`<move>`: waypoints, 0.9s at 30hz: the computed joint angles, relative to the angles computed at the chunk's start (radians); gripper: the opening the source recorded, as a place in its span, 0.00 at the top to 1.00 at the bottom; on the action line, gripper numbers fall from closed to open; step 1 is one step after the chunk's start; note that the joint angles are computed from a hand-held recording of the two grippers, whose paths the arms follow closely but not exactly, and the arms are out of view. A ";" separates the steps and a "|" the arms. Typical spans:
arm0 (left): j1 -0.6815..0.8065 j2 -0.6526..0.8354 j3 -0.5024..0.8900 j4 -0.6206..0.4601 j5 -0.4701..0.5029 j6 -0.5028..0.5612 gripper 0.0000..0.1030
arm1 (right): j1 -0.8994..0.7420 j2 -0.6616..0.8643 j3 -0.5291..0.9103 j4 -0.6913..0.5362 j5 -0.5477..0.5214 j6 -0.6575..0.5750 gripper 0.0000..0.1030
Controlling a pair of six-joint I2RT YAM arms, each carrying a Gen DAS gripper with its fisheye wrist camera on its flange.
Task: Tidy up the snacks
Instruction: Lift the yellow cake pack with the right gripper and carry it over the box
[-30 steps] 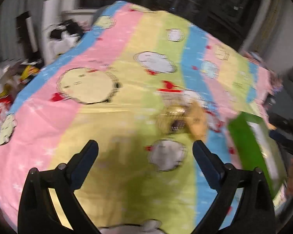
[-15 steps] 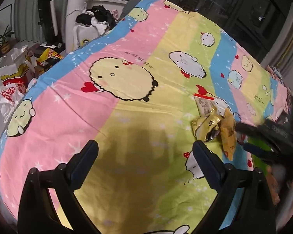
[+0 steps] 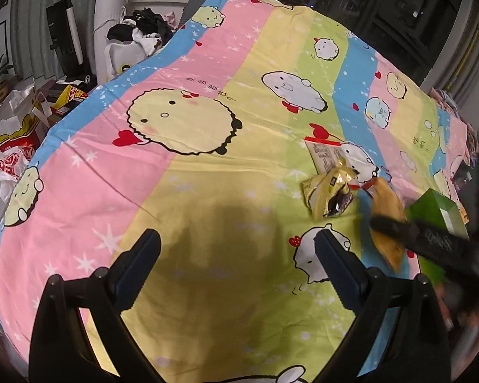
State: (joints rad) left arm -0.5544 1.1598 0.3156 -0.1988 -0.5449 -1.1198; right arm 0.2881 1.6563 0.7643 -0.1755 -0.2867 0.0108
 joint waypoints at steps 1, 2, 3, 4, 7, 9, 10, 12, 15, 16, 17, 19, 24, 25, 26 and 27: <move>-0.004 0.013 0.003 0.007 0.000 -0.001 0.05 | -0.011 -0.041 -0.026 -0.037 -0.023 -0.049 0.45; -0.008 0.025 0.006 0.012 0.000 -0.001 0.05 | -0.020 -0.067 -0.043 -0.064 -0.040 -0.086 0.45; -0.012 0.039 0.010 0.018 0.000 -0.002 0.06 | -0.027 -0.094 -0.066 -0.092 -0.050 -0.131 0.45; -0.017 0.055 0.016 0.025 0.001 -0.002 0.06 | -0.029 -0.104 -0.080 -0.112 -0.050 -0.163 0.45; -0.035 0.090 0.030 0.035 0.001 -0.010 0.07 | -0.026 -0.083 -0.103 -0.150 -0.040 -0.223 0.45; -0.055 0.113 0.040 0.044 -0.004 -0.009 0.07 | -0.020 -0.064 -0.108 -0.148 -0.015 -0.234 0.44; -0.062 0.120 0.044 0.045 -0.007 -0.009 0.08 | -0.016 -0.067 -0.115 -0.142 -0.006 -0.245 0.43; -0.079 0.136 0.053 0.051 -0.013 -0.003 0.11 | -0.025 -0.104 -0.118 -0.163 -0.007 -0.262 0.41; -0.087 0.132 0.043 0.116 0.029 0.030 0.22 | -0.091 -0.196 -0.130 -0.192 -0.082 -0.286 0.35; -0.084 0.128 0.031 0.167 0.069 0.058 0.26 | -0.127 -0.231 -0.140 -0.194 -0.113 -0.289 0.33; -0.086 0.132 0.026 0.203 0.100 0.073 0.31 | -0.168 -0.258 -0.148 -0.191 -0.152 -0.287 0.31; -0.096 0.158 0.029 0.254 0.145 0.084 0.35 | -0.236 -0.267 -0.150 -0.182 -0.225 -0.280 0.31; -0.131 0.269 0.057 0.396 0.254 0.110 0.48 | -0.322 -0.097 -0.070 -0.227 -0.375 -0.249 0.46; -0.134 0.307 0.068 0.429 0.286 0.115 0.51 | -0.318 -0.066 -0.054 -0.242 -0.379 -0.251 0.48; -0.134 0.336 0.076 0.453 0.311 0.120 0.52 | -0.310 -0.039 -0.049 -0.237 -0.378 -0.245 0.49; -0.141 0.351 0.082 0.462 0.321 0.117 0.55 | -0.303 -0.022 -0.049 -0.235 -0.375 -0.241 0.52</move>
